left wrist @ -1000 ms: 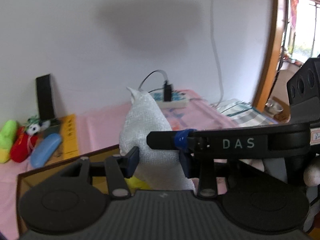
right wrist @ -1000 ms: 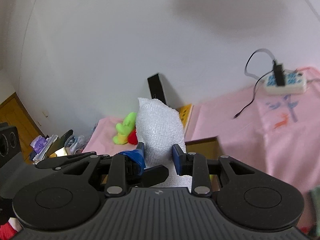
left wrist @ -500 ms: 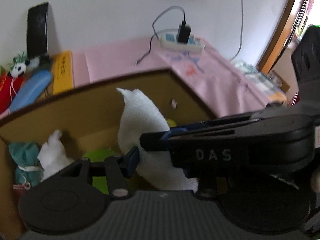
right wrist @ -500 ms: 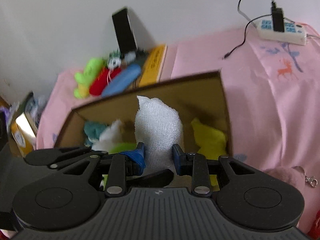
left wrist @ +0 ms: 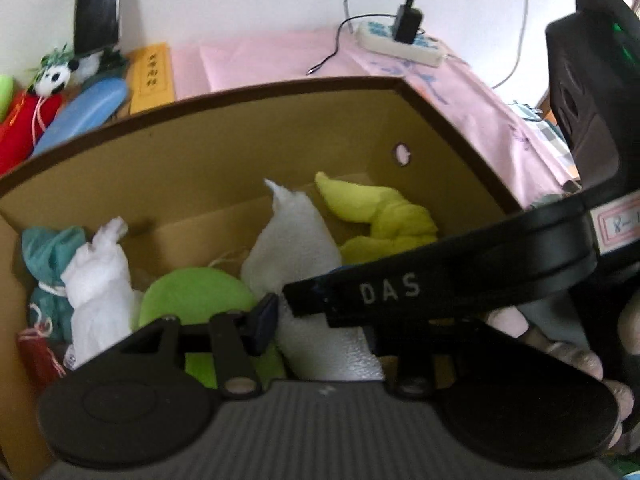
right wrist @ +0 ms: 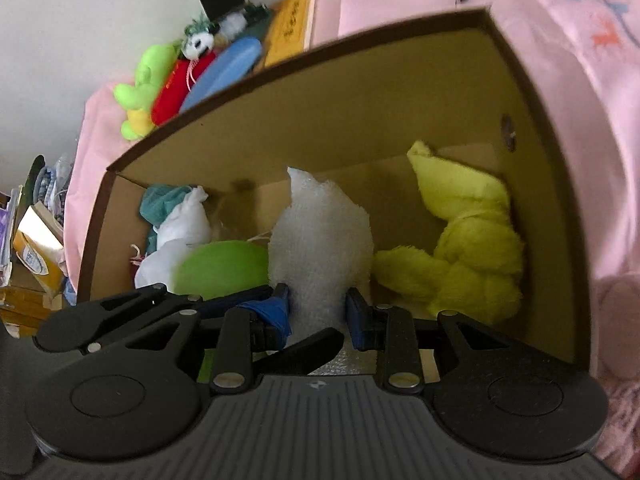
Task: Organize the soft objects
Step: 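Lift the white fluffy plush with the right gripper and carry it over the box, then lower the white plush into the box and open the right gripper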
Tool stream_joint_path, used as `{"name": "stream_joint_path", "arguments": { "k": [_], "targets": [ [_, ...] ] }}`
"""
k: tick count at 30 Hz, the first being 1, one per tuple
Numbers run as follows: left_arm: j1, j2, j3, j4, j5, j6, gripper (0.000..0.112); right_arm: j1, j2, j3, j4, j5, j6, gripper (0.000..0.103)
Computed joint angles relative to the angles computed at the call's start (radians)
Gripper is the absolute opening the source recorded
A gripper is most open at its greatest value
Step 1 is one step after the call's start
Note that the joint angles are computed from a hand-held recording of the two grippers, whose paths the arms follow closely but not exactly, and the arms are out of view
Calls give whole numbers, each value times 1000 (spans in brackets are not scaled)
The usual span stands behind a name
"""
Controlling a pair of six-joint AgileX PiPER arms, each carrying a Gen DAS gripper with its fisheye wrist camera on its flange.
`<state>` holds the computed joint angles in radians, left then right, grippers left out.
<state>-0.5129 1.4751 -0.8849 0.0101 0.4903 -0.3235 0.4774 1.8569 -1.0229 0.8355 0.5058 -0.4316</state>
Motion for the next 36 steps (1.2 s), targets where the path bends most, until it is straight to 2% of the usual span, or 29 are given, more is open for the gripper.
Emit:
{"name": "stream_joint_path", "arguments": {
  "k": [4, 5, 10, 15, 19, 21, 26, 36],
  "targets": [
    [16, -1, 2, -29, -4, 27, 43, -49, 43, -45, 48, 96, 6, 17],
    [19, -1, 1, -42, -5, 41, 48, -50, 38, -39, 55, 97, -8, 18],
    [18, -3, 7, -32, -12, 22, 56, -46, 13, -32, 32, 100, -9, 20],
    [-10, 6, -5, 61, 2, -79, 70, -37, -29, -12, -12, 85, -1, 20],
    [-8, 5, -4, 70, 0, -92, 71, -61, -69, 30, 48, 71, -54, 21],
    [-15, 8, -7, 87, 4, -109, 71, -72, -89, 58, 124, 54, -109, 21],
    [-52, 14, -30, 176, 36, -222, 70, -108, -137, 102, 220, 58, -180, 19],
    [-175, -51, -60, 406, 128, -489, 70, -68, -273, 222, 274, -69, -256, 20]
  ]
}}
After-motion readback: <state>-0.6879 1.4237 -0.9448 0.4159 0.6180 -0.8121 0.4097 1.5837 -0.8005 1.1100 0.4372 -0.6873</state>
